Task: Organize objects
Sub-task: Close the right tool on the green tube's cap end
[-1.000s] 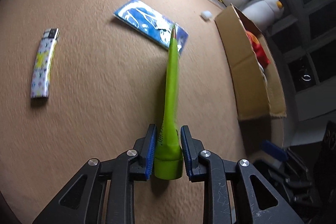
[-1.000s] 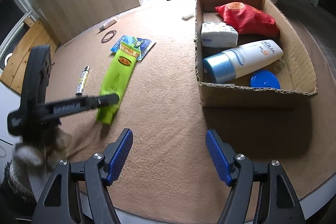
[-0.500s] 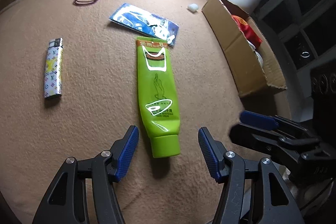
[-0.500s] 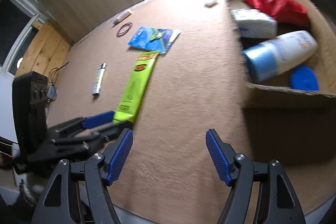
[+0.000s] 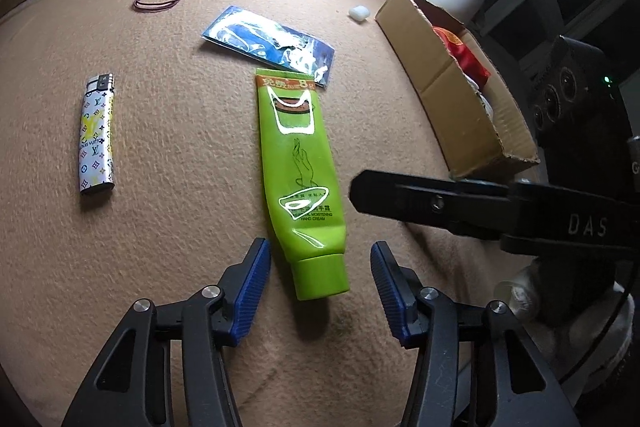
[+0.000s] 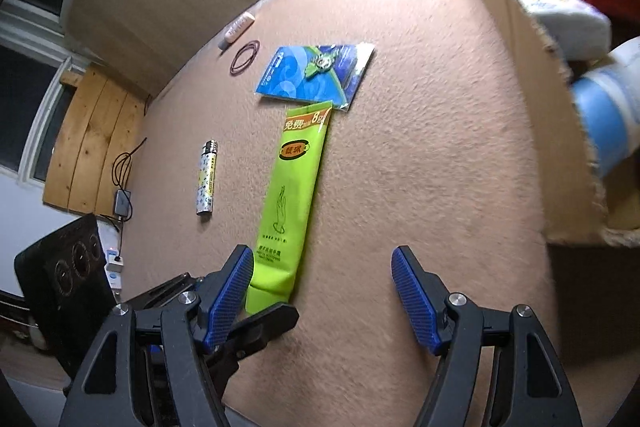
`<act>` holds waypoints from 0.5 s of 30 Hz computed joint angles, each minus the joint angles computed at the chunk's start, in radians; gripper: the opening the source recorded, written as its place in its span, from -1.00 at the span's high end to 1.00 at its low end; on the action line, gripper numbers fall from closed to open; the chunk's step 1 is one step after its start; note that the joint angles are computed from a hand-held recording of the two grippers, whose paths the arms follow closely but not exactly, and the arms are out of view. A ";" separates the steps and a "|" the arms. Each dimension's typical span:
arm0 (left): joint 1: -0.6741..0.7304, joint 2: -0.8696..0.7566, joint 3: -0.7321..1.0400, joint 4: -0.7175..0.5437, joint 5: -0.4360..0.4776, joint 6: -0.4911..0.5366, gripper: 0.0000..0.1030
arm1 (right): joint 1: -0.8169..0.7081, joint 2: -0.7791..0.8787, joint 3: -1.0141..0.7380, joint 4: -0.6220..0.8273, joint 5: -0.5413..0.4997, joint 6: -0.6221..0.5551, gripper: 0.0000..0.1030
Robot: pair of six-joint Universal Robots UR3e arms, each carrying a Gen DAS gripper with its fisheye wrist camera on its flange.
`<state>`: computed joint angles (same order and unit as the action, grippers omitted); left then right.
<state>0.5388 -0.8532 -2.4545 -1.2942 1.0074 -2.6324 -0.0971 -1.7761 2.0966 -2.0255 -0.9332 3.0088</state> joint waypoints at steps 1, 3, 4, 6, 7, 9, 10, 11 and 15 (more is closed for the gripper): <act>-0.002 -0.003 0.000 0.005 0.003 0.000 -0.04 | 0.008 0.006 0.002 -0.022 0.000 0.009 -0.30; -0.011 -0.012 -0.002 0.027 0.012 -0.010 0.04 | 0.021 0.028 -0.016 -0.024 0.003 0.011 -0.16; -0.016 -0.017 -0.002 0.036 0.015 -0.015 0.06 | 0.024 0.038 -0.024 -0.018 0.009 0.011 -0.08; -0.016 -0.028 -0.002 0.045 0.010 -0.015 0.08 | 0.047 0.058 -0.039 -0.035 0.006 0.022 -0.06; -0.017 -0.033 -0.002 0.049 0.009 -0.017 0.08 | 0.060 0.069 -0.047 -0.042 0.001 0.025 -0.04; -0.020 -0.041 -0.001 0.058 0.009 -0.018 0.08 | 0.074 0.088 -0.058 -0.041 0.006 0.026 0.05; -0.022 -0.044 -0.001 0.062 0.008 -0.020 0.08 | 0.079 0.098 -0.063 -0.040 0.011 0.025 0.12; -0.026 -0.052 0.000 0.072 0.007 -0.025 0.09 | 0.086 0.110 -0.067 -0.044 0.014 0.027 0.16; -0.019 -0.056 -0.001 0.071 -0.003 -0.026 0.11 | 0.101 0.139 -0.076 -0.064 0.019 0.038 0.36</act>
